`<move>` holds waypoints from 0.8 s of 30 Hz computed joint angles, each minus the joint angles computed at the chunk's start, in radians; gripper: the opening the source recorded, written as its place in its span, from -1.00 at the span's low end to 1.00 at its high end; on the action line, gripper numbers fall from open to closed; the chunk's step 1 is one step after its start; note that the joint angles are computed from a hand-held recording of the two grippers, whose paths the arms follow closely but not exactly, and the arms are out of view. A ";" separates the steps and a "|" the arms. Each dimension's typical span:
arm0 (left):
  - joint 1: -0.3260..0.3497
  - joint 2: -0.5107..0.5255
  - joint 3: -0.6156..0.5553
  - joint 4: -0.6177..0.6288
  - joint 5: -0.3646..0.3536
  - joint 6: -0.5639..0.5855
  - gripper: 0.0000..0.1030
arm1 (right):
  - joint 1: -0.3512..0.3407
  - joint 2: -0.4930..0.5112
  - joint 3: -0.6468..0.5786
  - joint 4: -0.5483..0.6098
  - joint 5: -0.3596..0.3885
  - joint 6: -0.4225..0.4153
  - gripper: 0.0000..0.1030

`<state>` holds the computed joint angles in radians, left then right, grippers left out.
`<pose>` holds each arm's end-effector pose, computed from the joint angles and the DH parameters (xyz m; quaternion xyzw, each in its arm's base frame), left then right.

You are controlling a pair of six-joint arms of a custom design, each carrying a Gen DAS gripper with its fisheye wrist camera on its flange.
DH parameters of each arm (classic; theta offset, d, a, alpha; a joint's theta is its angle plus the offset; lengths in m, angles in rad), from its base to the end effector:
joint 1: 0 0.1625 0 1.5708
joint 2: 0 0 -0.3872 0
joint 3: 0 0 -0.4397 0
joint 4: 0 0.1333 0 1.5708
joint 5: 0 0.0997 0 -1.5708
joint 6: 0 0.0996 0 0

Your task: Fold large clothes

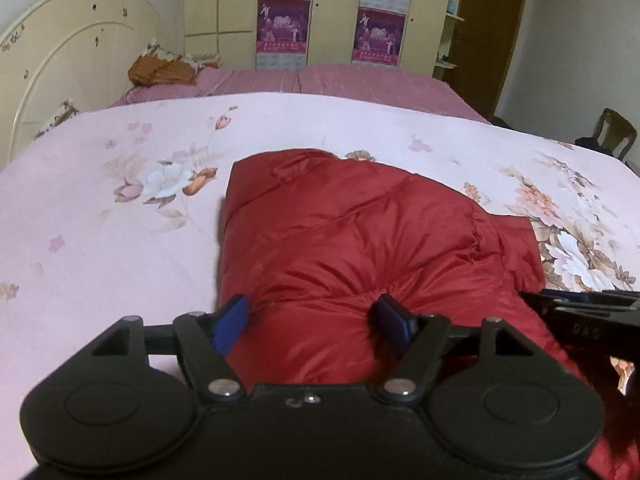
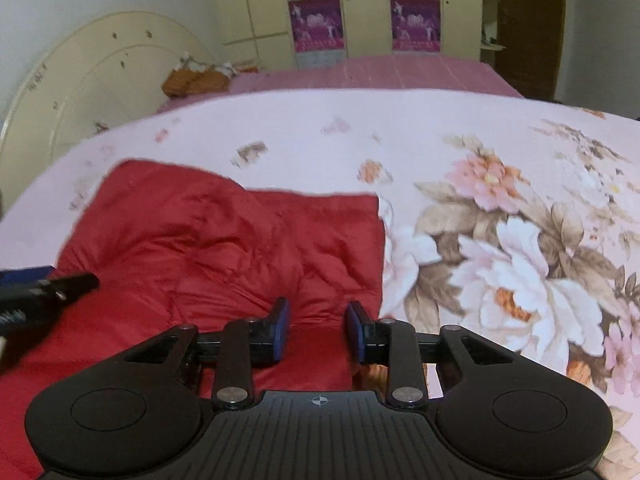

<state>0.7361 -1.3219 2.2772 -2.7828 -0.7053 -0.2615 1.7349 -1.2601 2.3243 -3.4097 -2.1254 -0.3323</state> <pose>-0.2020 -0.4652 0.1416 0.2030 0.8788 -0.3159 0.2944 0.1553 -0.4428 0.1559 0.1185 -0.8887 0.3407 0.2831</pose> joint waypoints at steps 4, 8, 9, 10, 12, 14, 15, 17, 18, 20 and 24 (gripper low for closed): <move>-0.017 -0.017 0.011 0.016 0.022 -0.008 0.40 | 0.012 -0.039 -0.005 0.072 -0.008 0.026 -0.41; -0.050 -0.067 0.041 0.051 0.029 -0.060 0.36 | 0.041 -0.115 0.048 0.042 0.019 0.055 -0.41; -0.062 -0.085 0.052 0.062 0.029 -0.072 0.36 | 0.050 -0.136 0.061 0.047 0.025 0.060 -0.41; -0.074 -0.099 0.062 0.074 0.034 -0.082 0.36 | 0.060 -0.155 0.072 0.051 0.029 0.062 -0.41; -0.099 -0.130 0.081 0.104 0.037 -0.107 0.36 | 0.082 -0.194 0.100 0.053 0.039 0.066 -0.41; -0.124 -0.170 0.104 0.149 0.032 -0.144 0.36 | 0.104 -0.228 0.125 0.068 0.047 0.073 -0.41; -0.139 -0.195 0.118 0.179 0.029 -0.169 0.36 | 0.114 -0.250 0.141 0.081 0.052 0.073 -0.41; -0.173 -0.243 0.149 0.244 0.030 -0.217 0.37 | 0.134 -0.278 0.166 0.100 0.050 0.074 -0.41; -0.189 -0.268 0.163 0.281 0.032 -0.250 0.37 | 0.144 -0.294 0.181 0.112 0.049 0.080 -0.41; -0.223 -0.336 0.202 0.352 0.024 -0.334 0.41 | 0.160 -0.335 0.219 0.140 0.052 0.105 -0.41; -0.297 -0.479 0.289 0.498 0.020 -0.483 0.49 | 0.186 -0.362 0.279 0.150 0.012 0.095 -0.41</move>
<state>0.4395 -1.8013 2.5666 -2.2847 -0.6858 -0.7449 1.9211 -1.6217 2.6035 -3.2593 -2.1130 -0.2376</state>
